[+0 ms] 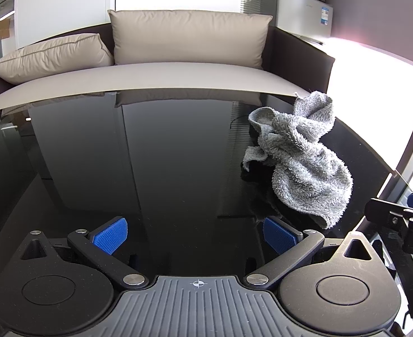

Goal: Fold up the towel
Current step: 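Reach the right gripper to the grey towel and pinch its edge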

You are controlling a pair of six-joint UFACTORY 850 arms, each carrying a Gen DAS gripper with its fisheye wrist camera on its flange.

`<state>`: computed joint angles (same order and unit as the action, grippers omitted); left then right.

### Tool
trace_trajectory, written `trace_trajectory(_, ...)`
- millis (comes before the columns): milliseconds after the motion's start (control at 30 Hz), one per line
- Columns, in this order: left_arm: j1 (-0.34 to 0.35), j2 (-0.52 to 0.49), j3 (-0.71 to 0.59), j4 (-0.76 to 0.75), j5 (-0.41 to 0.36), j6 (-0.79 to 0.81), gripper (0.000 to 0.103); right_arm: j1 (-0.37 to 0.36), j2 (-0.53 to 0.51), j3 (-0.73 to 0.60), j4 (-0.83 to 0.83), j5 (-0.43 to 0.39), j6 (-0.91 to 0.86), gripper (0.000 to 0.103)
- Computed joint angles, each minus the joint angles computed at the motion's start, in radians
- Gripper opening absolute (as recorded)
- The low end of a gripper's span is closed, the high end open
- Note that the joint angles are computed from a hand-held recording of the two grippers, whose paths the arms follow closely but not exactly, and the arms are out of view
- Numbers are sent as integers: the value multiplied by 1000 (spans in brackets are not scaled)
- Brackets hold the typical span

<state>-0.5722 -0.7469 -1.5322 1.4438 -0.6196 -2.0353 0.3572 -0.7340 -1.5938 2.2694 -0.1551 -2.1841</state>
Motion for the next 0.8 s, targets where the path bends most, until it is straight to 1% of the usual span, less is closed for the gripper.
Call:
trace_trajectory(200, 12, 11, 11, 15, 38, -31, 102, -11, -30, -59, -73, -36, 80, 102)
trace_trajectory(367, 16, 14, 11, 36, 53, -21, 102, -16, -67, -122, -239, -55, 267, 102)
trace_trajectory(433, 22, 13, 7, 30, 71, -4, 102, -15, -82, -151, -267, -51, 294, 102)
trace_trajectory(533, 34, 11, -1, 5, 101, 24, 102, -12, -108, -203, -302, -51, 322, 102)
trace_trajectory(633, 42, 10, -4, -12, 113, 40, 102, -9, -139, -265, -332, -53, 339, 102)
trace_trajectory(800, 51, 17, 7, 1, 127, 10, 102, 0, -209, -397, -505, -39, 450, 102)
